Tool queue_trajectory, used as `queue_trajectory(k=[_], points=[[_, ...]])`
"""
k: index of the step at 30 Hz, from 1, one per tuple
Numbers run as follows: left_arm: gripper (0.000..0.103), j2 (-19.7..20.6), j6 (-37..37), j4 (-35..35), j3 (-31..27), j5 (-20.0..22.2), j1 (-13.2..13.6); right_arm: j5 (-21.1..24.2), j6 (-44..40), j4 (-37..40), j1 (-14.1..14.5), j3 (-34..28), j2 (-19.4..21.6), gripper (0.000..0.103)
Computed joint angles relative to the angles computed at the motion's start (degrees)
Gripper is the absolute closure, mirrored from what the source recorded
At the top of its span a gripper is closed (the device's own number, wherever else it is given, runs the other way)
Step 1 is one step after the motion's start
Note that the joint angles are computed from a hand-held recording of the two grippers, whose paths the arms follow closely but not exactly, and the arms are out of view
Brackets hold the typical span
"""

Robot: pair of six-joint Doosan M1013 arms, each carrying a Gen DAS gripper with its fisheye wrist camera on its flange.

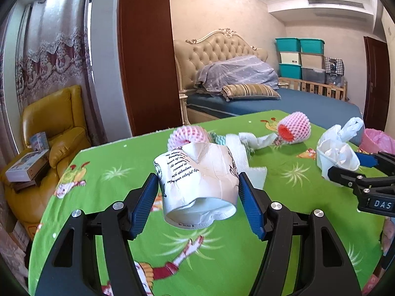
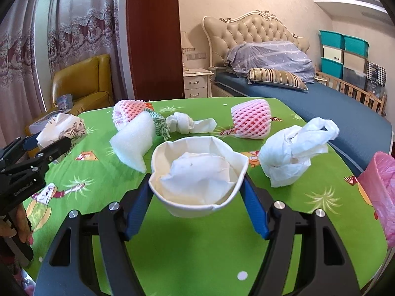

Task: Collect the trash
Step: 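Carry the paper cup and white bowl over the wastebasket with both tools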

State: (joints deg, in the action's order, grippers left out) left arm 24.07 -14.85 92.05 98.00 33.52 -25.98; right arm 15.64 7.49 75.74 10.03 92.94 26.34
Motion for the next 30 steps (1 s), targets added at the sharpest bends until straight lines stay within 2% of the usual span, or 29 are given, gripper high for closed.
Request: queue_trajectory(k=[11, 22, 30], points=[[0.041, 0.3, 1.8, -1.6, 0.1, 0.2, -1.5, 1.0, -15.2, 13.0, -1.4, 3.5, -2.2, 0.035], [0.041, 1.0, 5.3, -3.4, -1.2, -1.9, -3.2, 2.5, -21.1, 19.2, -3.2, 5.6, -3.4, 0.035], [0.041, 1.6, 8.1, -6.6, -2.2, -6.5, -4.2, 2.8, -25.8, 23.9, -5.3, 7.4, -4.2, 0.035]])
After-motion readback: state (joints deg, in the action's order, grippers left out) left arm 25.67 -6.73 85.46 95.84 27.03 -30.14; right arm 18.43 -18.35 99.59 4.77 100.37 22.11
